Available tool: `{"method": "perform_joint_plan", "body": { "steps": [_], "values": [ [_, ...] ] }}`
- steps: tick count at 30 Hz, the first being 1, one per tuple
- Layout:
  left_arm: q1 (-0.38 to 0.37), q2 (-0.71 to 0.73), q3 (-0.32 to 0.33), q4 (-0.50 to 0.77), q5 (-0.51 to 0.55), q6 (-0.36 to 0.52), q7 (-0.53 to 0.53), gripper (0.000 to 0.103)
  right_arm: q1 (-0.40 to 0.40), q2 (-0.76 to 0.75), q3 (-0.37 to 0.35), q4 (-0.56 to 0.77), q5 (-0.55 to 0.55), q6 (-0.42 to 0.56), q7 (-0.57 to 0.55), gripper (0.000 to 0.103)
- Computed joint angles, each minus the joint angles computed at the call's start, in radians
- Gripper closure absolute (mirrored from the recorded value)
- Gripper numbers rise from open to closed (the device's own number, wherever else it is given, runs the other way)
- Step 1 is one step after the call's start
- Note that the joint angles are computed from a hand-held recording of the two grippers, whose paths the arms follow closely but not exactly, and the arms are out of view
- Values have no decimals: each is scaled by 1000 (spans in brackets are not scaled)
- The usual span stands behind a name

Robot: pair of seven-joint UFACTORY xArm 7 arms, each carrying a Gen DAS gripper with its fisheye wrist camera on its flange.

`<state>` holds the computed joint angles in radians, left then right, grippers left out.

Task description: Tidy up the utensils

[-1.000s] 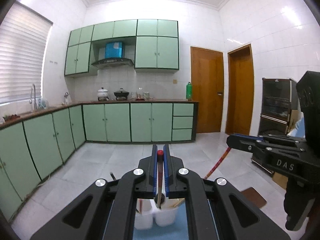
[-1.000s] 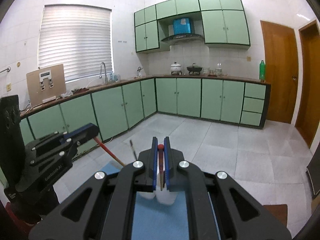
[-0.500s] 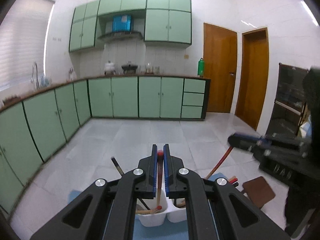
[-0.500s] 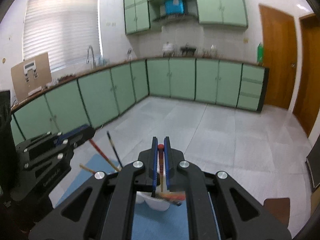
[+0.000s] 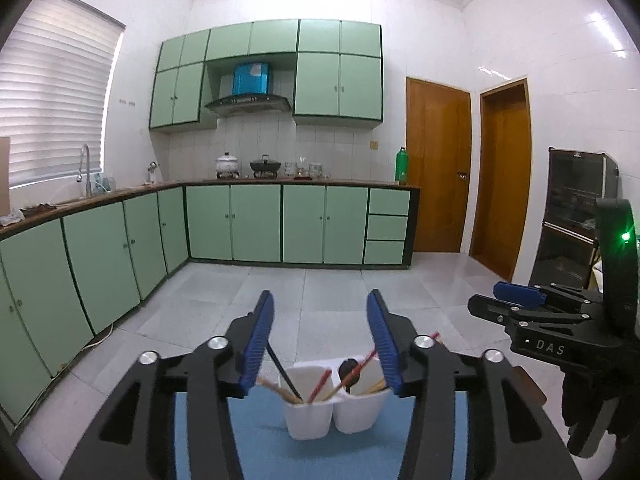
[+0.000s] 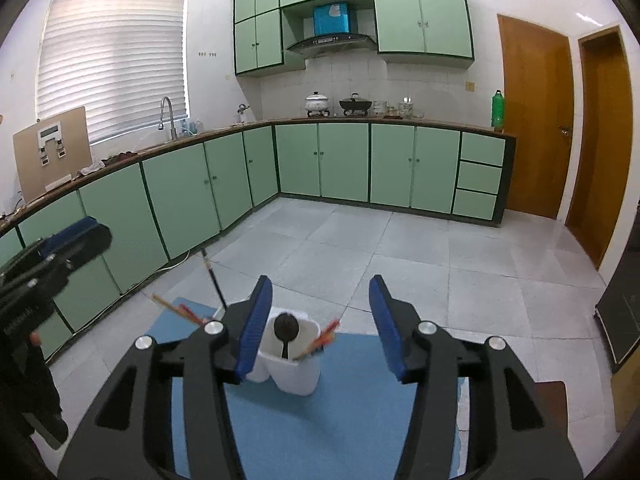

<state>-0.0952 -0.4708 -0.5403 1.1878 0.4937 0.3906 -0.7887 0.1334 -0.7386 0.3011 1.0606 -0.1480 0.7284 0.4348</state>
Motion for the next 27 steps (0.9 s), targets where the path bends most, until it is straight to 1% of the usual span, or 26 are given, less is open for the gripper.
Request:
{"method": "perform_joint_plan", "body": {
  "steps": [3, 6, 9, 10, 11, 12, 13, 15, 17, 22, 27],
  "values": [
    [-16, -84, 6, -67, -13, 12, -15, 45, 26, -90, 0, -67, 11, 19, 3, 44],
    [-45, -164, 11, -141, -60, 31, -17, 42, 46, -186, 11, -135, 30, 44, 18, 41],
    [-79, -249, 16, -222, -115, 61, -17, 37, 75, -266, 19, -192, 66, 73, 38, 35],
    [-84, -273, 13, -242, -133, 76, -21, 36, 82, -296, 27, -211, 77, 85, 51, 31],
    [-97, -300, 15, -267, -153, 90, -23, 32, 86, -315, 36, -222, 85, 93, 60, 25],
    [-104, -313, 14, -276, -168, 102, -19, 29, 98, -344, 45, -240, 96, 106, 71, 22],
    [-112, -333, 11, -290, -182, 121, -19, 27, 109, -365, 52, -254, 107, 116, 80, 14],
    [-127, -362, 5, -312, -208, 161, -15, 18, 127, -399, 67, -272, 126, 134, 95, 12],
    [-149, -379, 8, -328, -235, 186, -9, 17, 140, -416, 83, -278, 141, 155, 111, 8],
    [-186, -430, -2, -361, -276, 229, -8, 15, 160, -443, 120, -274, 156, 198, 137, 7],
    [-191, -462, -18, -352, -289, 268, 0, 13, 154, -451, 146, -235, 136, 222, 128, 7]
  ]
}}
